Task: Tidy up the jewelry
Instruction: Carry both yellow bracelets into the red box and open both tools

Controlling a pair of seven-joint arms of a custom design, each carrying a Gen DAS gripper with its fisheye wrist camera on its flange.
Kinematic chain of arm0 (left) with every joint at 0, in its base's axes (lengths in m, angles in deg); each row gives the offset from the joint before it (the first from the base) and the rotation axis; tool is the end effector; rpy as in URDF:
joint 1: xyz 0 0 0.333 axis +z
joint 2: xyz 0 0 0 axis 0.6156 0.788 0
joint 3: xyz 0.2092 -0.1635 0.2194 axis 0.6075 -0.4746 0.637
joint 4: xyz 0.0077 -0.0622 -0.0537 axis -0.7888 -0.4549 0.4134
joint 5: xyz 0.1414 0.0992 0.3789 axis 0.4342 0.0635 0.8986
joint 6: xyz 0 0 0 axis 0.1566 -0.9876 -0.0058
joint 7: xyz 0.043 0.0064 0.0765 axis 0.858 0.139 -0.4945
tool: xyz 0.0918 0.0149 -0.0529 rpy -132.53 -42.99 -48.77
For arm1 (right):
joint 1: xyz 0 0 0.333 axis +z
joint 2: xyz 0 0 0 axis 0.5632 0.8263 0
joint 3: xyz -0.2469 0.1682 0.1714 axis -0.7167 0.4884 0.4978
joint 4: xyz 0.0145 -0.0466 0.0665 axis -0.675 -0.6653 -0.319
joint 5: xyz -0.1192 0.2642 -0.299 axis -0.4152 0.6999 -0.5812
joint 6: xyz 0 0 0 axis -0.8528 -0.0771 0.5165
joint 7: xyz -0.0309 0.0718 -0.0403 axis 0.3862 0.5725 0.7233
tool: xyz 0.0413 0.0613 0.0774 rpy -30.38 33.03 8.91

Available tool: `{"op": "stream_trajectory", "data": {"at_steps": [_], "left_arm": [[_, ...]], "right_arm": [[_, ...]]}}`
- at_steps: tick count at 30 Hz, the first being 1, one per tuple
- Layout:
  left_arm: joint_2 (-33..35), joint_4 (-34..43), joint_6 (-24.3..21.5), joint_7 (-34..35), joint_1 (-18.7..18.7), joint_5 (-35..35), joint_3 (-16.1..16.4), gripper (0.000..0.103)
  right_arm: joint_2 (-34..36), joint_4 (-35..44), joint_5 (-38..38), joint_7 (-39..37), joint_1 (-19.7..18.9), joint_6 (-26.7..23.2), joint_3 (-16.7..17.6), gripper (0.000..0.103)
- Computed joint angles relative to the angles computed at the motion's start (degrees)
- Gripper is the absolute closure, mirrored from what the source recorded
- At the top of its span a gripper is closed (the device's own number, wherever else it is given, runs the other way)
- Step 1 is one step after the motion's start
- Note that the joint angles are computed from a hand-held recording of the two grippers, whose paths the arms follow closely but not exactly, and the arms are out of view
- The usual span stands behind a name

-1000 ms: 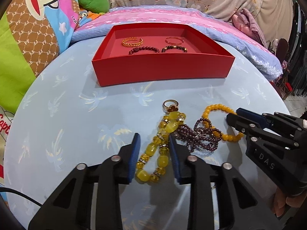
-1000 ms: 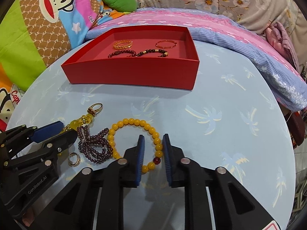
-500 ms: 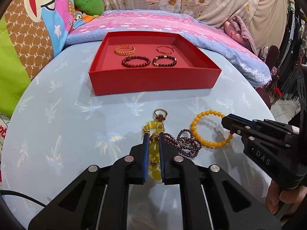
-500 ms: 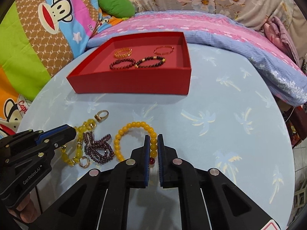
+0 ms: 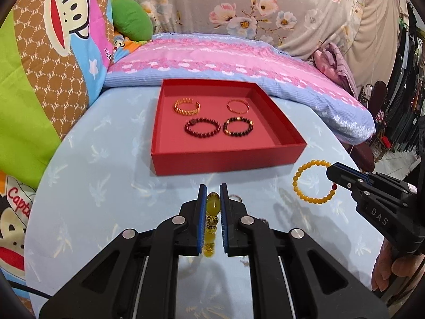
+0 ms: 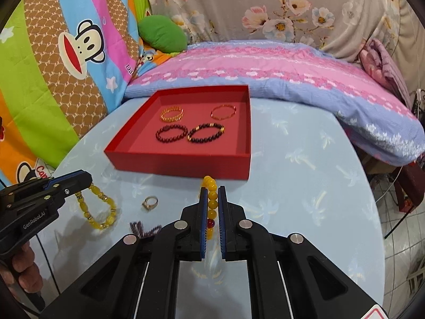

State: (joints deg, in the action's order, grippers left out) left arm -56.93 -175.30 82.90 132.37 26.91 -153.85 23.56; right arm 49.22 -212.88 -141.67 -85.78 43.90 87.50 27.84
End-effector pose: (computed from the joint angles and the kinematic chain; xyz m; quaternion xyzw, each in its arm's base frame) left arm 0.4875 -0.1074 0.3942 -0.5095 0.7636 -0.3659 0.1529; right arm 0.4373 0.1879 0.3953 -0.6020 0.6928 -0.2752 0.2862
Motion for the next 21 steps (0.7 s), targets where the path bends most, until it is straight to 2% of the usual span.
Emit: {"op": "stream_trajectory", "data": {"at_steps": [11, 15, 21], "left_arm": [[5.6, 9.9, 0.9, -0.8, 0.3, 0.8, -1.3, 0.094], [8.2, 13.2, 0.3, -1.8, 0.8, 1.6, -2.1, 0.094], [13.1, 16.9, 0.2, -6.5, 1.7, 7.3, -3.6, 0.093]], "right_arm": [[7.1, 11.2, -4.0, -1.0, 0.1, 1.8, -2.1, 0.096], [11.4, 15.3, -1.2, -3.3, 0.6, 4.4, -3.6, 0.096], [16.5, 18.5, 4.9, -8.2, 1.9, 7.6, -5.6, 0.096]]}}
